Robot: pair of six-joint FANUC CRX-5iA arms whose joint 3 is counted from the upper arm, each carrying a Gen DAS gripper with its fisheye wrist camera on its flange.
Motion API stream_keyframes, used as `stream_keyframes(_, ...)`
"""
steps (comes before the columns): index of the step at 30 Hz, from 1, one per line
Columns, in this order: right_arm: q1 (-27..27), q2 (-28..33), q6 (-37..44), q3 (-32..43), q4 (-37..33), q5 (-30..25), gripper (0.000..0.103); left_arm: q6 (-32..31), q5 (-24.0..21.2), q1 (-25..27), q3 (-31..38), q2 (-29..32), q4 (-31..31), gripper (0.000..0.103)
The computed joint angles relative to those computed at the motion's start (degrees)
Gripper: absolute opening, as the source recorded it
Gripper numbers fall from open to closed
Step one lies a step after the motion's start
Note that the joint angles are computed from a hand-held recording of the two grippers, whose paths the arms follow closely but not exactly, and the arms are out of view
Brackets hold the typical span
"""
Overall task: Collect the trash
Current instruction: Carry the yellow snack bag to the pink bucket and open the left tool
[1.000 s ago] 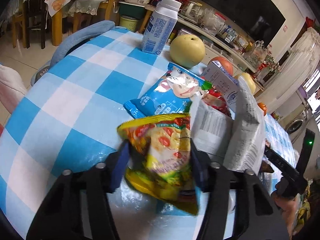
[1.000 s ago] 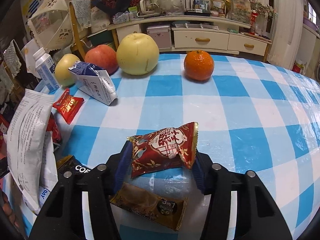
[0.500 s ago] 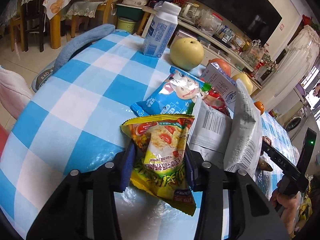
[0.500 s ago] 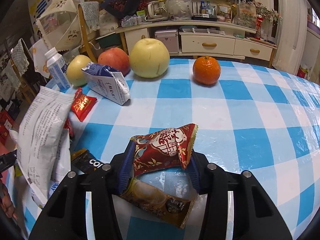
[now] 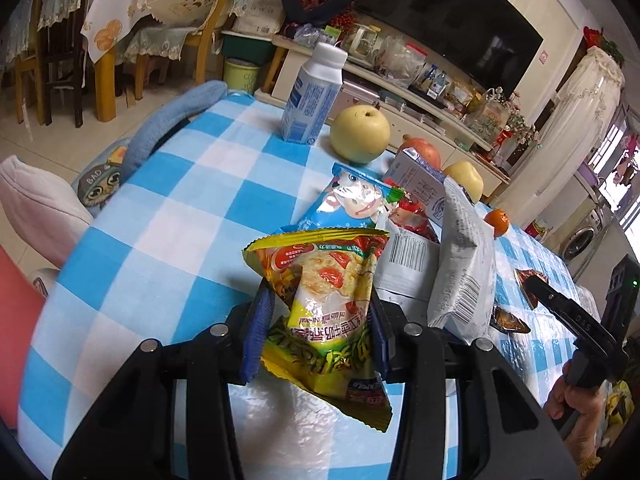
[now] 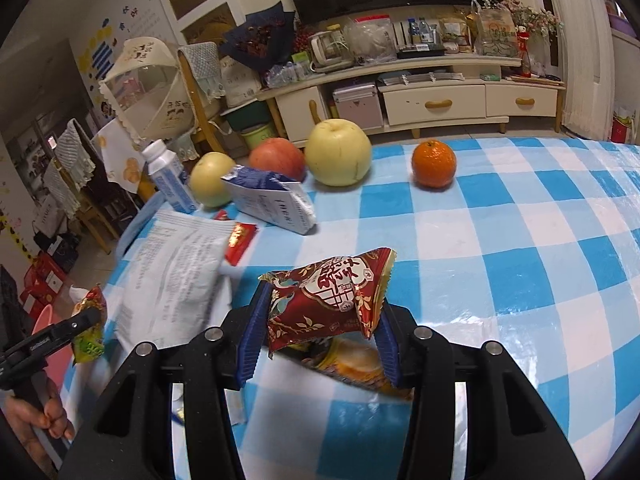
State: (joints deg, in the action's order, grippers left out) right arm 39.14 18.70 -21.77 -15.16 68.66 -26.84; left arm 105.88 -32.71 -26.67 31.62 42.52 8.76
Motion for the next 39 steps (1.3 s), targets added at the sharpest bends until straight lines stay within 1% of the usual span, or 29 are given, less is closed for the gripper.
stream_keyframes(6,3.1,0.2,0.4,1.6,2.7,-2.3,0.049,0.4,2.3,0.4,-3.7,-3.2,-2.6,0.045)
stream_keyframes(10,4.6,1.0,1.7,3.4,2.6,-3.0,0.049,1.6,3.1,0.7,-5.4,-4.9,-5.1,0.045)
stream_keyframes(14,6.3,2.1,4.4,5.7,1.4,-3.8,0.049,2.7,4.4,1.3,-7.5,-6.9,-6.8,0.045)
stream_keyframes(22,9.9,6.2,10.1,12.4,-1.1,-3.9,0.049,5.2,7.6,2.9,-12.7,-11.1,-8.4,0.045)
stream_keyframes(28,12.8,11.1,16.4,20.1,-5.4,-3.5,0.049,8.4,9.9,4.8,-17.0,-14.7,-9.7,0.045)
stream_keyframes(30,13.9,13.4,20.0,23.8,-8.0,-3.3,0.049,11.6,10.1,5.5,-17.9,-16.1,-12.3,0.045)
stream_keyframes(33,16.0,17.6,28.3,31.3,-14.0,-4.2,0.049,19.1,8.2,5.9,-17.6,-17.8,-20.0,0.045)
stream_keyframes(35,17.3,20.7,34.4,36.9,-18.2,-5.0,0.049,22.9,7.1,6.5,-18.0,-19.0,-23.5,0.045)
stream_keyframes(39,19.2,26.6,43.4,47.6,-25.1,-6.3,0.049,28.9,4.9,8.1,-19.0,-21.0,-27.9,0.045)
